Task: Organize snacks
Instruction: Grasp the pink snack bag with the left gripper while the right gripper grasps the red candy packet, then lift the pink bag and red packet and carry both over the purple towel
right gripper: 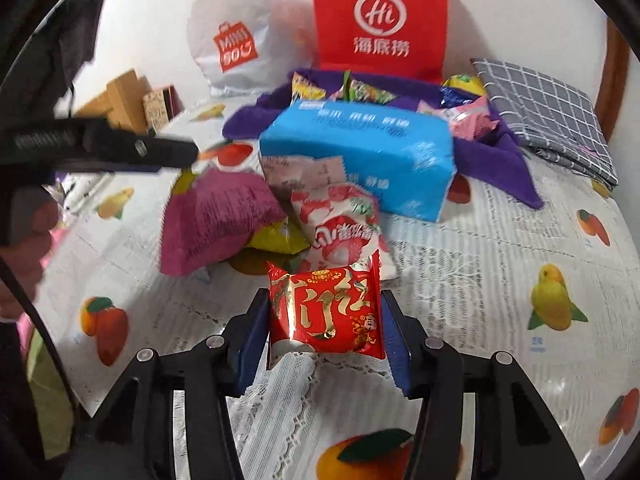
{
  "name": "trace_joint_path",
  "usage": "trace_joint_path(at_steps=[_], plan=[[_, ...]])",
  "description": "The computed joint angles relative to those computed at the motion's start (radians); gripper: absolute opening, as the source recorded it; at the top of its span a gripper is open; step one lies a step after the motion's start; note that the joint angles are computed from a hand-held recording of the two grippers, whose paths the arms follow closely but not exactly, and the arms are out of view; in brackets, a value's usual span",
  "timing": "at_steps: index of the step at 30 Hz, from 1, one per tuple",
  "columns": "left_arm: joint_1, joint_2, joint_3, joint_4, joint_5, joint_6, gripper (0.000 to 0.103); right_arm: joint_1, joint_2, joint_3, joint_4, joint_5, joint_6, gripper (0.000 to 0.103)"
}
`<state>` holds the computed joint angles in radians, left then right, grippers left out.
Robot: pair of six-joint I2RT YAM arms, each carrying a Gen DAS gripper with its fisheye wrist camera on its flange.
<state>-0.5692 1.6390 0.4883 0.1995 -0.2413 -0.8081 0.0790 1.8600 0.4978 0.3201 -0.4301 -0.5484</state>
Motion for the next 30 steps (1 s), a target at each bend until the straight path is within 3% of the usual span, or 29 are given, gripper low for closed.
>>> trace_joint_path(at_steps=[8, 15, 18, 23, 30], plan=[[0.007, 0.109, 0.054, 0.027, 0.046, 0.052, 0.074, -0.087, -0.05, 0.058, -0.002, 0.032, 0.078, 0.052], [0.033, 0.056, -0.039, 0.093, 0.064, 0.104, 0.074, -0.16, 0.022, 0.162, -0.029, 0.026, 0.181, 0.053], [0.002, 0.04, -0.015, 0.049, 0.021, 0.142, 0.074, -0.166, 0.035, 0.176, -0.034, 0.036, 0.173, 0.053], [0.015, 0.107, 0.047, 0.067, 0.076, 0.163, 0.08, -0.181, 0.03, 0.175, -0.035, 0.025, 0.15, 0.053], [-0.049, 0.228, 0.194, -0.091, -0.051, 0.201, 0.086, -0.227, 0.024, 0.176, -0.044, 0.018, 0.112, 0.053]])
